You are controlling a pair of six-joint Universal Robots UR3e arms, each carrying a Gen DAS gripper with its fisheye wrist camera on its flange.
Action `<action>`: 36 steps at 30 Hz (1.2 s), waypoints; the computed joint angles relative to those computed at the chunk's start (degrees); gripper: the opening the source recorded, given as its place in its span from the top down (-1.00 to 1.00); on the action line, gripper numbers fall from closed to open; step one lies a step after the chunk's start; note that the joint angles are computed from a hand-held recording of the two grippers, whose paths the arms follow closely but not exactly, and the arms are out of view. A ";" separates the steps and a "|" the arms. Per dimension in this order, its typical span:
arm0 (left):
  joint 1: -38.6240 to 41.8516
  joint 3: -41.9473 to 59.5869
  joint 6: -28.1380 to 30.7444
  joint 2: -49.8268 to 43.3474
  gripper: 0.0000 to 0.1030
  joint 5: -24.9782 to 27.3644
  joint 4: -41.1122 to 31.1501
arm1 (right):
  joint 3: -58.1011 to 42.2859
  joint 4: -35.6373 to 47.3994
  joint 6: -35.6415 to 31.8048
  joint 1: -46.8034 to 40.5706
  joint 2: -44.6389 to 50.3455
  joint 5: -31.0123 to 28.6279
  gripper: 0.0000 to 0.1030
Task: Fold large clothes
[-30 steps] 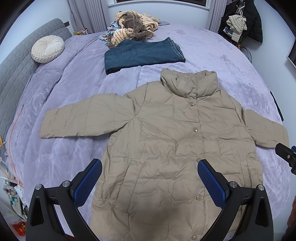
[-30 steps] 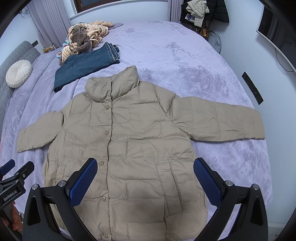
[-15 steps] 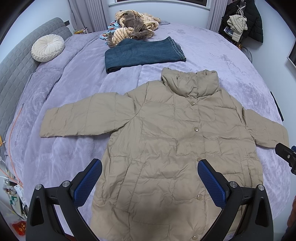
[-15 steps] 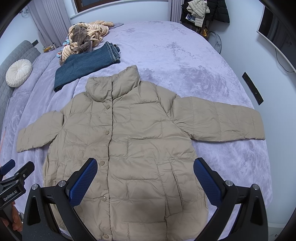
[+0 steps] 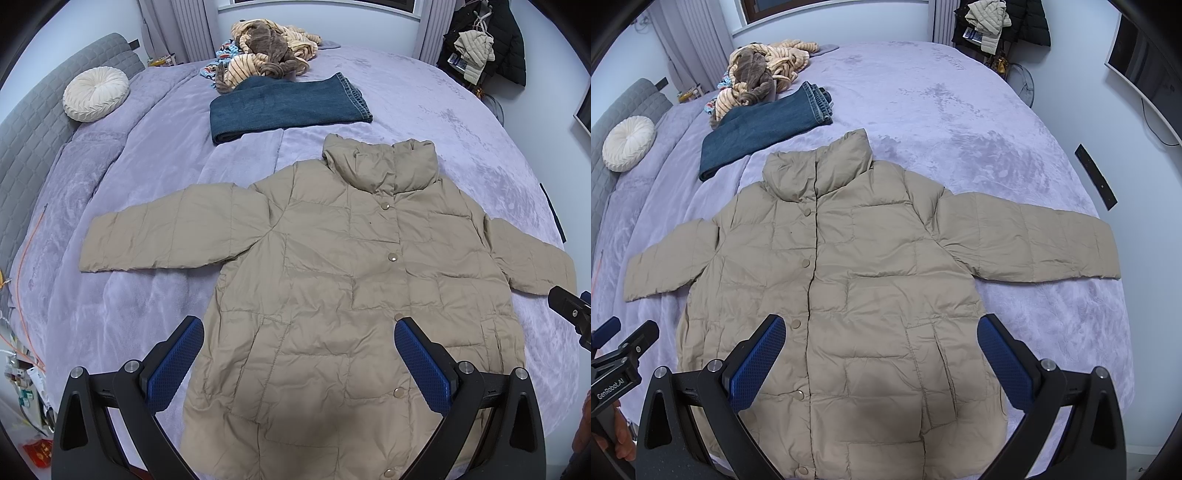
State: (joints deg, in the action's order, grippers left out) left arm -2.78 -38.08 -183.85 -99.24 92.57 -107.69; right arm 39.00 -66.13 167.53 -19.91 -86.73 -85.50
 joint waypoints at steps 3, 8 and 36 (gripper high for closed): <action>1.10 -2.53 0.86 1.49 -1.00 -1.07 0.82 | -0.34 0.25 0.12 0.18 0.25 -0.13 -1.00; 5.93 -11.15 3.82 5.32 -1.00 -5.77 3.79 | 2.61 -1.49 1.79 2.73 -0.05 -0.92 -1.00; 51.01 -35.56 3.14 -18.43 -1.00 -43.31 43.72 | 19.09 -30.19 17.17 30.45 21.61 0.29 -1.00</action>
